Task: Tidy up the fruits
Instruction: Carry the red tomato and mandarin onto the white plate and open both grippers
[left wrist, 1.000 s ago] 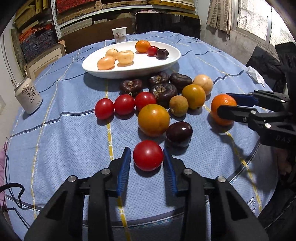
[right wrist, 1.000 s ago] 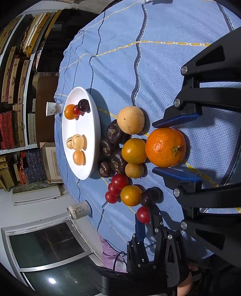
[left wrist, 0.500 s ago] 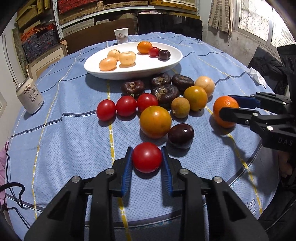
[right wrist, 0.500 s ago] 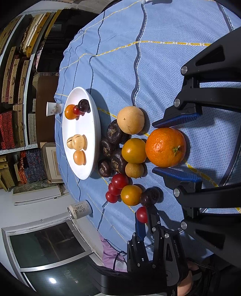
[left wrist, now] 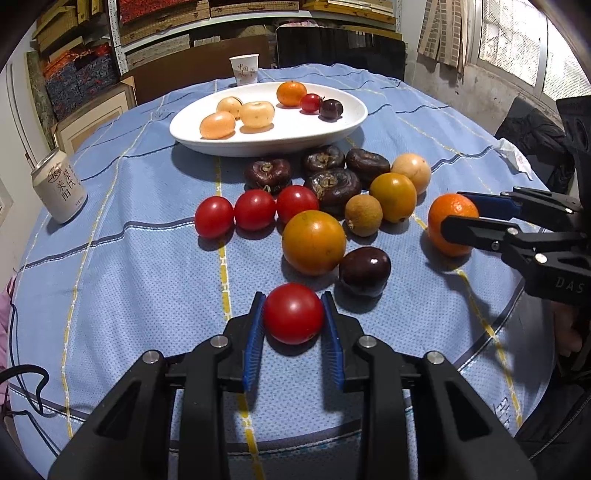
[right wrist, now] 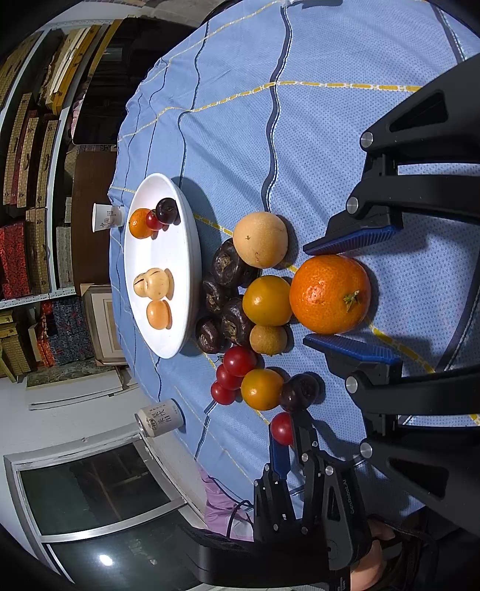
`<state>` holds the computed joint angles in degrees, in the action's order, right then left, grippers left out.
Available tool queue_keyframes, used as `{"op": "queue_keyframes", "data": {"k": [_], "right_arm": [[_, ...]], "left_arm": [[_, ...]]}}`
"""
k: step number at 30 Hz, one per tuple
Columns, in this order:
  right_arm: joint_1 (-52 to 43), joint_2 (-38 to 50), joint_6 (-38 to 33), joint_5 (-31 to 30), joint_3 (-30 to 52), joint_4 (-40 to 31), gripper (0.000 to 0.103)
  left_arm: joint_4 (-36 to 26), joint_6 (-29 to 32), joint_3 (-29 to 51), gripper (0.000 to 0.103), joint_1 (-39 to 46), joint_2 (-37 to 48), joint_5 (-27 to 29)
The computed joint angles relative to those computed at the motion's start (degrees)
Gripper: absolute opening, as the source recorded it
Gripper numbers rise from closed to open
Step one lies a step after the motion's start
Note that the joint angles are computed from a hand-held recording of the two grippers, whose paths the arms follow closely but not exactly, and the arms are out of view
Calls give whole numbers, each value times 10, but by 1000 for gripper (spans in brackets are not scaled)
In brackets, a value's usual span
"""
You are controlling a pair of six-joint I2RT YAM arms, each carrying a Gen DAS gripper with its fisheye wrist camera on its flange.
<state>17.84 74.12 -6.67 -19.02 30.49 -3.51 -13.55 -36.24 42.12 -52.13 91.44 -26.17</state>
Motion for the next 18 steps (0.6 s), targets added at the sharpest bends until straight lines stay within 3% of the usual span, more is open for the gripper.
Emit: {"op": "queue_keyframes", "data": {"k": [13, 18], "right_arm": [[-21, -11, -5, -31, 3, -15, 44], [-24, -26, -37, -25, 64, -61, 44]], "left_arm": [[0, -28, -28, 30, -9, -86, -8], [-30, 26, 18, 30, 25, -120, -9]]}}
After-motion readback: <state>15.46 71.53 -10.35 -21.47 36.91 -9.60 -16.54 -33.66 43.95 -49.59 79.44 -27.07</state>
